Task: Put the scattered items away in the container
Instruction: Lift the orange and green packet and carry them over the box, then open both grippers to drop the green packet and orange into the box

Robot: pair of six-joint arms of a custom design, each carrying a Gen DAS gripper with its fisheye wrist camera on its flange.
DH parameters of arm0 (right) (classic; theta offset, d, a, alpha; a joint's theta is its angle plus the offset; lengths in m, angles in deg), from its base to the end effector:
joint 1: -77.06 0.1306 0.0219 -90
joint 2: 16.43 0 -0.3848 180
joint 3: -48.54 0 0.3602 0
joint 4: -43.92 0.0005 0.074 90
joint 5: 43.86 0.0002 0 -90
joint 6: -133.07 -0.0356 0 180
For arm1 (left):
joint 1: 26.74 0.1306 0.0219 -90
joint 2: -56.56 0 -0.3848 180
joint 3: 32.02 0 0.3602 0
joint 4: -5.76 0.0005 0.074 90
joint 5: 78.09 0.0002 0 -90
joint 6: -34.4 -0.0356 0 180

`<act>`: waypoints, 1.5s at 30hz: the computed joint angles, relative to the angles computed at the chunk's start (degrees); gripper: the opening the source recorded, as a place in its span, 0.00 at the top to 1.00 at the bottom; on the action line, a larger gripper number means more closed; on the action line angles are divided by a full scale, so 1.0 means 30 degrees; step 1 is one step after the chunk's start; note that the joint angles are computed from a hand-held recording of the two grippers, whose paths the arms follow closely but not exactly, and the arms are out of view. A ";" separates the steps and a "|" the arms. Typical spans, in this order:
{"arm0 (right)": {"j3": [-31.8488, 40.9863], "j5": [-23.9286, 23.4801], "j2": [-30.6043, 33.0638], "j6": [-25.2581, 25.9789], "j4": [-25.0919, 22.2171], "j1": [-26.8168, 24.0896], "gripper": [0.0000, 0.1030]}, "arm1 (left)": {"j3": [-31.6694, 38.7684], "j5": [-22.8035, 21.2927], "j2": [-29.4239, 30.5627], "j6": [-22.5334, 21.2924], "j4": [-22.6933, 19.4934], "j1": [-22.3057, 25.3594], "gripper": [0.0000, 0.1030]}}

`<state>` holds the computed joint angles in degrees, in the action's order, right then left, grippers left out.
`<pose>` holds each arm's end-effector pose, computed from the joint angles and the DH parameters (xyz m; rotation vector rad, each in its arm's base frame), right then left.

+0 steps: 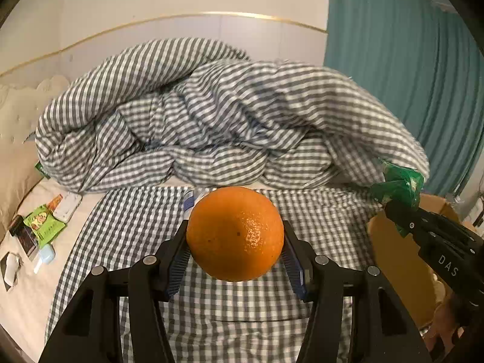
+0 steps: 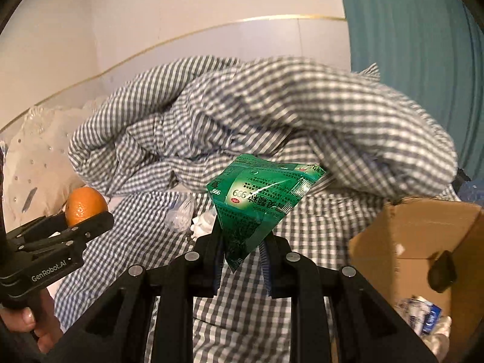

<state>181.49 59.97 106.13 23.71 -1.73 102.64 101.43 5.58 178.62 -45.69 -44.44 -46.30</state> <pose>0.6099 0.2819 0.4570 0.0183 2.1717 0.1859 0.6272 -0.2192 0.4591 0.1297 2.2440 -0.1536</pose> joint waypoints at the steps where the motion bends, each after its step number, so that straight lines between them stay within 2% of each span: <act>1: -0.0451 0.0138 -0.0413 -0.0003 0.0184 0.0014 0.80 | -0.0137 -0.0056 -0.0225 -0.0016 0.0087 -0.0137 0.44; 14: -0.5645 0.1965 -0.5343 0.0117 0.2146 -0.0068 0.79 | -0.0660 -0.0545 -0.1935 0.0249 0.0885 -0.1982 0.44; 20: -0.7640 0.2938 -0.7466 0.0180 0.2333 -0.0453 0.79 | 0.0331 -0.0441 -0.1602 0.0257 0.0921 -0.3265 0.44; 24: -0.8592 0.3468 -0.8484 0.0211 0.1916 -0.0883 0.79 | 0.1473 -0.0161 -0.0907 0.0184 0.0553 -0.4101 0.44; 29: -0.9710 0.2826 -0.9265 -0.0385 0.1097 -0.1938 0.79 | 0.2698 0.0074 -0.0066 -0.0039 0.0048 -0.4934 0.44; 41: -1.2860 0.2027 -1.1004 -0.1290 0.2286 -0.3914 0.78 | 0.6153 -0.0398 0.2298 -0.0351 -0.1849 -0.6159 0.44; 42: -1.3134 0.2117 -1.1164 -0.1367 0.2559 -0.4061 0.71 | 0.6461 -0.0447 0.2485 -0.0398 -0.2033 -0.6223 0.44; 43: -1.3379 0.2284 -1.1362 -0.1509 0.2721 -0.4144 0.55 | 0.6886 -0.0486 0.2754 -0.0478 -0.2267 -0.6308 0.44; 44: -1.3589 0.2576 -1.1596 -0.1647 0.2795 -0.4117 0.45 | 0.7185 -0.0509 0.2938 -0.0535 -0.2439 -0.6373 0.44; 45: -1.3813 0.2850 -1.1825 -0.1669 0.2905 -0.4263 0.26 | 0.7549 -0.0519 0.3165 -0.0594 -0.2639 -0.6431 0.44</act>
